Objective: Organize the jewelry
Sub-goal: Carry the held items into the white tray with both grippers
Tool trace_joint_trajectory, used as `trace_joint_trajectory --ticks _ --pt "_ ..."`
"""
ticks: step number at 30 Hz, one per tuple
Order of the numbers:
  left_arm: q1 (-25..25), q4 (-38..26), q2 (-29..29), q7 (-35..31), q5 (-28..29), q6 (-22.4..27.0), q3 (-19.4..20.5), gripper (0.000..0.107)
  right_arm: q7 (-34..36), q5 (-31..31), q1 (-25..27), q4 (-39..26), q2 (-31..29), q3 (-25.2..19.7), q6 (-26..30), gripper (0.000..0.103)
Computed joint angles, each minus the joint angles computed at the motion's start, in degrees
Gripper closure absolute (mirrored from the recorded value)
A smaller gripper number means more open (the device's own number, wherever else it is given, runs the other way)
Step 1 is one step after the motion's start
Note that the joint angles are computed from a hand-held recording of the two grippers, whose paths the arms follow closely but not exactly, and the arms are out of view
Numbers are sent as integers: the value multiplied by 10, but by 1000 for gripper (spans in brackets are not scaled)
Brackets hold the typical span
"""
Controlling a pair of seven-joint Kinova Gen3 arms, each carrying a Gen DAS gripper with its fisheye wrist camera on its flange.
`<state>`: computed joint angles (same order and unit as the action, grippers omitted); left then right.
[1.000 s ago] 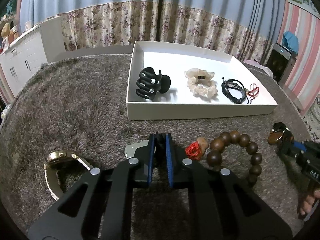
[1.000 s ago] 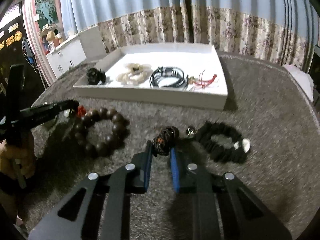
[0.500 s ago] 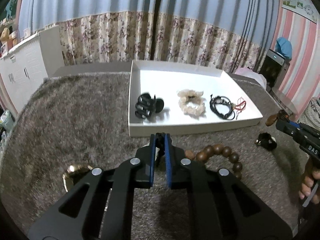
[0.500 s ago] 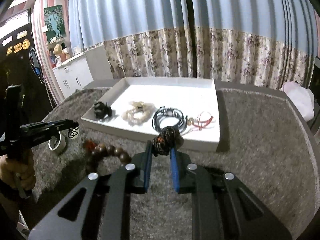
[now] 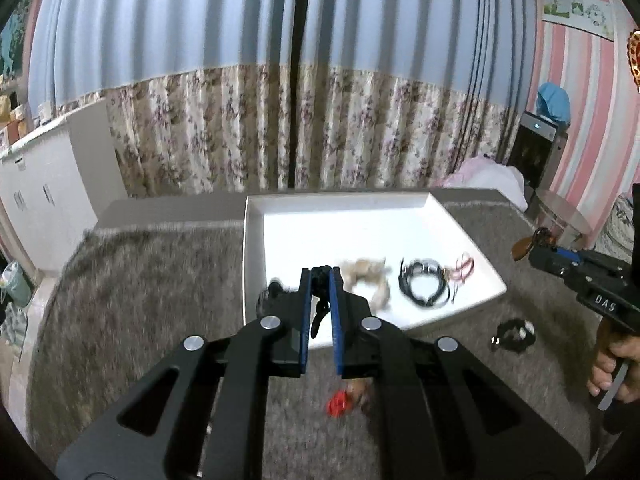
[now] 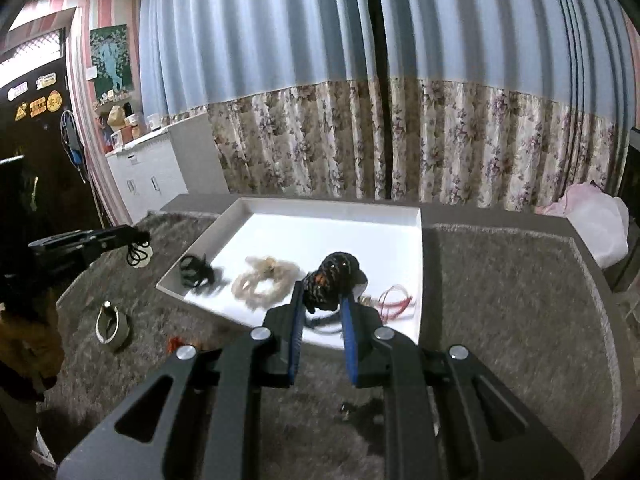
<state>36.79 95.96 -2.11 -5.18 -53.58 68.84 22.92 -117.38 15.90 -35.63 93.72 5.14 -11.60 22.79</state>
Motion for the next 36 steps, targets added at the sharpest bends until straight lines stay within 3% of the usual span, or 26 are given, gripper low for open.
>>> trace_joint_trajectory --ticks 7,17,24,27,36 --pt "-41 -28 4 -53 21 -72 -37 101 29 -12 4 -54 27 7 15 86" --pt "-67 -55 43 -96 40 -109 -83 101 104 -105 38 -154 109 16 46 86" --pt "-84 -44 63 -87 55 -149 -111 101 102 -103 20 -220 166 46 80 86" --pt "-85 -40 75 -80 54 -161 -120 101 121 -117 28 -246 191 39 97 86" --pt "-84 -43 110 -114 87 -198 -149 101 120 -93 -6 -295 239 68 162 86"
